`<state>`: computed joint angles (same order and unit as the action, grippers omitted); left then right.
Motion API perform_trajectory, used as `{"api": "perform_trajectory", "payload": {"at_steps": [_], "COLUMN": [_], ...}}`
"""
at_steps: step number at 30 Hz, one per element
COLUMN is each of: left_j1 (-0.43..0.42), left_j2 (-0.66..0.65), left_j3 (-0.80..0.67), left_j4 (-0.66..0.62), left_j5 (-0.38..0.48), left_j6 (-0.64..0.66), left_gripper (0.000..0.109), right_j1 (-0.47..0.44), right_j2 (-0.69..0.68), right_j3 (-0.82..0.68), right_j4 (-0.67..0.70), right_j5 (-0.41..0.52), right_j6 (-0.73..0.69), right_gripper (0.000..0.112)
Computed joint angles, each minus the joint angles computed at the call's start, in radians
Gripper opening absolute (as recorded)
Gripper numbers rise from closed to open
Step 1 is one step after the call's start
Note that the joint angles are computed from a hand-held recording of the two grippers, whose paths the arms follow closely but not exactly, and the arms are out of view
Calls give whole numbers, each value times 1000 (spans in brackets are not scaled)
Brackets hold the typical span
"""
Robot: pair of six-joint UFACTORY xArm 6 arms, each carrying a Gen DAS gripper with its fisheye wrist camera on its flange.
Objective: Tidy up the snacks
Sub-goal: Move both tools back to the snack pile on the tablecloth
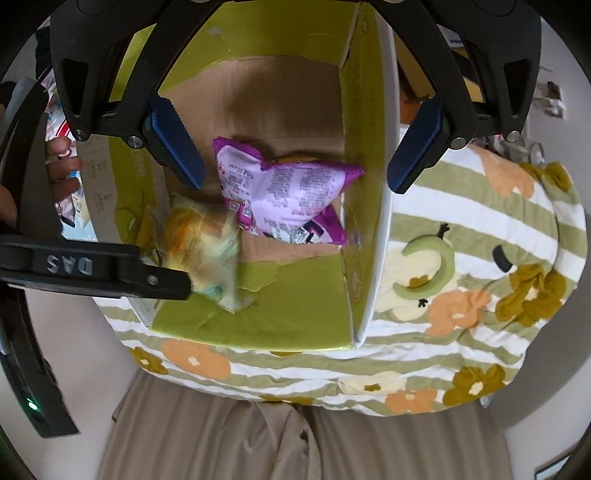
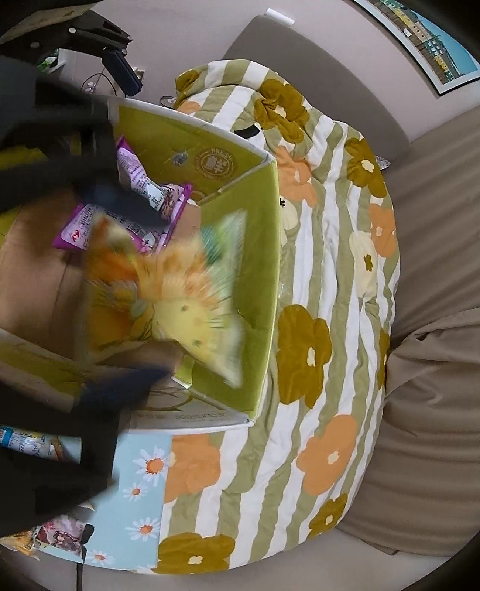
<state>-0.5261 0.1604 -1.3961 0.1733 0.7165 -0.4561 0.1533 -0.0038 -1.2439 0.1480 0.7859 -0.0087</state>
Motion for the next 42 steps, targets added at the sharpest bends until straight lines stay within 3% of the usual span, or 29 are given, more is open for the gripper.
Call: {"api": "perform_trajectory", "payload": {"at_steps": [3,12,17,21,28,33,38,42], "left_j1": [3,-28,-98,-182,-365,-493,-584,-613], "left_j2": [-4,-65,-139,-202,-224,-169,-70,16], "left_j3": [12,39,62,80,54,-17,-121,-206], "left_j4": [-1,38,151,243,340,378,372,336], "left_j5": [-8,6,56,107,197,266,286,277], "left_j6": [-6,-86,-207,-327,-528,-624,-697,-697], "left_gripper": [98,98,98,98,98,98,98,98], "right_j1": [1,-25,-34,-83,-262,-488,-718,-883], "right_j2": [-33,-182,-354,-514,-737,-841,-859,-798], "right_j3": [44,128,237,323,413,441,430,390], "right_j4": [-37,-7,10,63,193,323,420,474], "right_j5": [-30,-4,-36,-5,133,277,401,481], "right_j6": [14,-9,-57,-115,-304,-497,-684,-799], "right_gripper": [103,103,103,103,103,103,103,103]}}
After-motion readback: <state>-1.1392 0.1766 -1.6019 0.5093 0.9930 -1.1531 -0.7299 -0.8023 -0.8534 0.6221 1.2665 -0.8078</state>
